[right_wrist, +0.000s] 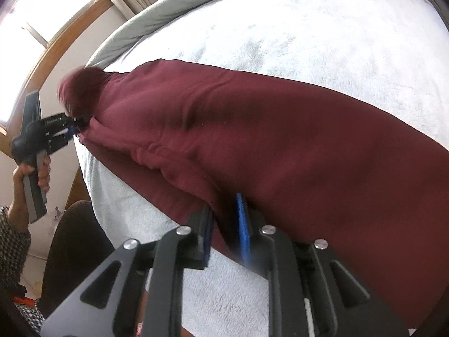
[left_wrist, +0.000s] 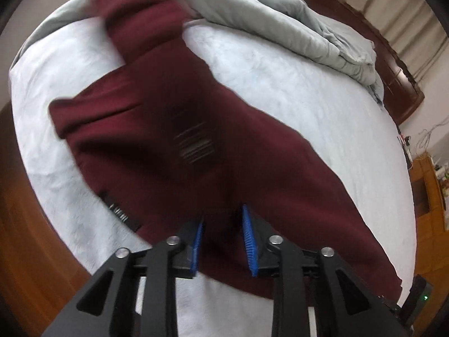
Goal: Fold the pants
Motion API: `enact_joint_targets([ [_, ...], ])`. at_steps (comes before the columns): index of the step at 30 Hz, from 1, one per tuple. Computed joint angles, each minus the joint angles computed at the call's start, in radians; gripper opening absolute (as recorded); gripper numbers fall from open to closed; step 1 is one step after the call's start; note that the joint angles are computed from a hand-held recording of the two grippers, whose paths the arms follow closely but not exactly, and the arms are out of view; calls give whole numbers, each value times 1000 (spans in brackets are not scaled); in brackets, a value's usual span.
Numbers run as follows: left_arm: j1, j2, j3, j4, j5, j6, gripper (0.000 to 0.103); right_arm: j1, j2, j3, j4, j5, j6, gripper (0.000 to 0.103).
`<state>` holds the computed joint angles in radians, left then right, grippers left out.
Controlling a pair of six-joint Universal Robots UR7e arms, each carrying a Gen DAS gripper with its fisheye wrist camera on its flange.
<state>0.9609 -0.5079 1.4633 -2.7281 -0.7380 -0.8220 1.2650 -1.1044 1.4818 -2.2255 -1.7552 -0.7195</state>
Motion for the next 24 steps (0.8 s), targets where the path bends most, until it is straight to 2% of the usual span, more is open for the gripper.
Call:
enact_joint_targets([
  [2, -6, -31, 62, -52, -12, -6, 65, 0, -5, -2, 15, 10, 21, 44],
  [3, -11, -39, 84, -80, -17, -8, 71, 0, -12, 1, 16, 20, 32, 50],
  [4, -13, -45, 97, -112, -12, -3, 73, 0, -16, 3, 13, 26, 37, 57],
  [5, -19, -54, 102, -114, -9, -21, 79, 3, -21, 10, 5, 28, 36, 57],
  [8, 16, -59, 79, -107, -54, -56, 81, 14, -45, 47, -37, 31, 18, 57],
  [10, 32, -64, 102, -158, -83, -56, 77, 22, -60, 68, -47, 73, -11, 57],
  [11, 32, -72, 124, -181, -80, -63, 69, 30, -62, 76, -46, 82, -30, 57],
  [12, 30, -71, 132, -191, -70, -76, 55, 40, -59, 80, -46, 82, -45, 57],
  [14, 34, -75, 158, -240, -94, -77, 39, 59, -52, 92, -55, 78, -82, 57],
  [17, 30, -88, 190, -272, -102, -72, 24, 90, -24, 101, -80, 66, -119, 57],
  [20, 8, -105, 232, -326, -73, -34, 19, 107, 8, 85, -66, 54, -107, 56],
  [22, -1, -111, 227, -246, -35, -44, 19, 105, 32, 55, -9, 48, -66, 56],
  [24, 19, -108, 221, -189, -56, -74, 19, 103, 54, 36, 42, 10, -17, 56],
])
